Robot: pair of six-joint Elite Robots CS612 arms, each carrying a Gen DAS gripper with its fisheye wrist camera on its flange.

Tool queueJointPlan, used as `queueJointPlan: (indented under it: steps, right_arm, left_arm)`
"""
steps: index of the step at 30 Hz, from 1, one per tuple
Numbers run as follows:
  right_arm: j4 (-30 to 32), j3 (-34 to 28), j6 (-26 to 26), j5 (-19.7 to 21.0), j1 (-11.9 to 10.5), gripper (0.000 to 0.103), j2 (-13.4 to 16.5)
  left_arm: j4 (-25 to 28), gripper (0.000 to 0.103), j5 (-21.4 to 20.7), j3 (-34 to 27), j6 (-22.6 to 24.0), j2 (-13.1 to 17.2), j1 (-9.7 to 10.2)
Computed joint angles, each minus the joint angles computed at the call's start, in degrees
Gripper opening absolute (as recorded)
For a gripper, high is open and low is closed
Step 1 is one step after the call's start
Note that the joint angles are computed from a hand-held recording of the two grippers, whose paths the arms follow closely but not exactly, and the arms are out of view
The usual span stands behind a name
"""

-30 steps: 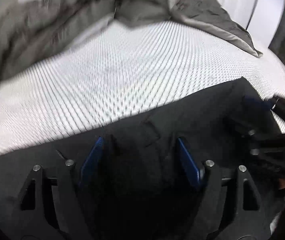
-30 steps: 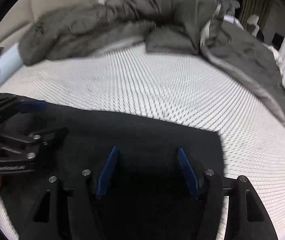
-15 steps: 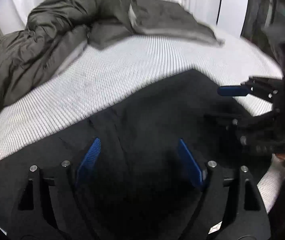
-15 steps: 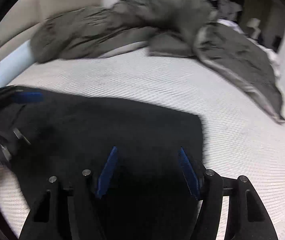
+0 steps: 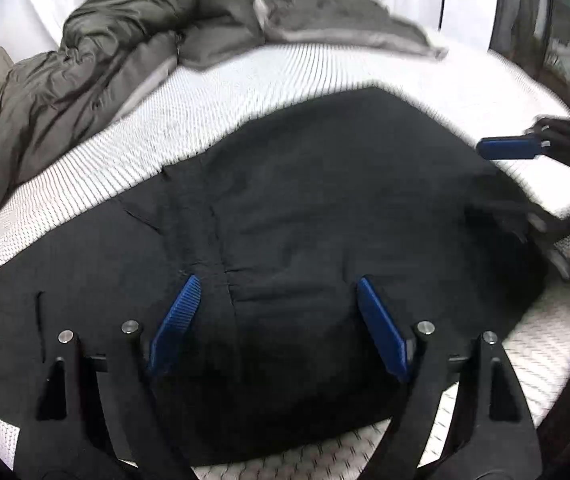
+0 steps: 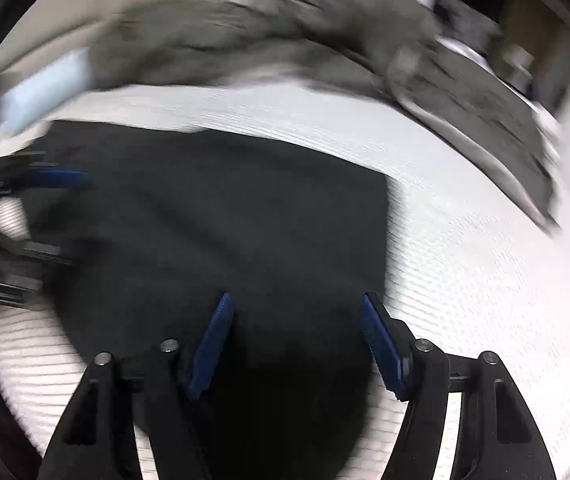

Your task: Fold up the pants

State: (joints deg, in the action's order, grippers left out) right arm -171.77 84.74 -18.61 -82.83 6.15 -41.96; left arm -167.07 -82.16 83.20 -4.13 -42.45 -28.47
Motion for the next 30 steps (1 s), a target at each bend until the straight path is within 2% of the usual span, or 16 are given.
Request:
queueJointPlan:
  steps: [1, 2, 4, 6, 9, 10, 11, 12, 14, 15, 17, 19, 22, 24, 28, 30]
  right_arm:
    - [0.88, -0.18, -0.93, 1.13, 0.32, 0.067, 0.14]
    - [2.6, -0.59, -1.98, 0.27, 1.01, 0.067, 0.46]
    - [5.19, -1.71, -3.58, -5.08, 1.9, 0.067, 1.75]
    - [4.51, -0.31, -0.75, -3.08, 0.58, 0.067, 1.27]
    - [1.79, 3.45, 3.69, -5.02, -1.28, 0.07, -0.64]
    - [2.45, 3.27, 5.17, -3.15, -2.4, 0.07, -0.48]
    - [2.08, 4.74, 8.71, 1.13, -3.89, 0.07, -1.13]
    - [1.5, 5.55, 10.76, 3.81, -4.69, 0.07, -1.48]
    - [0.38, 6.75, 14.84, 12.0, -6.42, 0.07, -1.96]
    - [0.33, 6.78, 16.61, 17.61, -7.32, 0.069, -1.82]
    - [1.01, 6.86, 17.9, 23.12, -7.68, 0.069, -1.58]
    - [3.59, 5.05, 19.31, 23.46, -7.64, 0.069, -0.39]
    - [4.74, 2.35, 20.52, 22.57, -7.51, 0.068, 1.33]
    - [3.56, 3.31, 20.31, 21.56, -6.9, 0.061, 0.78]
    - [2.8, 4.08, 20.25, 20.01, -6.59, 0.029, 0.51]
    - [2.0, 4.42, 20.01, 19.99, -6.3, 0.02, 0.43]
  left_arm:
    - [0.22, 0.087, 0.53, -0.32, 0.2, 0.46, -0.11]
    - [-0.03, 0.091, 1.62, -0.46, 0.64, 0.81, -0.42]
    - [-0.2, 0.091, 1.19, -0.34, 1.26, 0.87, -0.33]
    - [-1.16, 0.092, 0.49, 0.16, 1.39, 0.86, -0.1]
    - [-2.05, 0.092, 0.84, 1.05, 1.18, 0.55, -0.11]
    - [-2.24, 0.088, 1.54, 1.3, 1.16, 0.22, -0.23]
    - [-3.32, 0.086, 1.28, 2.04, 1.46, -0.34, -0.22]
    - [-6.15, 0.086, -0.98, 3.34, 1.91, -1.07, -0.22]
    - [-9.24, 0.087, -4.45, 4.77, 2.95, -1.83, -0.39]
    - [-9.34, 0.087, -5.17, 4.94, 4.2, -1.79, -0.76]
    - [-6.59, 0.087, -3.81, 4.35, 6.13, -1.27, -1.54]
    - [-4.26, 0.088, -0.75, 3.79, 7.82, -0.43, -2.36]
    - [-4.95, 0.089, -1.54, 4.26, 7.87, -0.55, -2.2]
    - [-4.83, 0.089, -2.29, 4.41, 7.55, -0.62, -1.91]
    - [-5.06, 0.09, -1.98, 4.7, 7.57, -0.54, -2.06]
    - [-4.88, 0.091, -2.06, 4.67, 7.11, -0.51, -2.07]
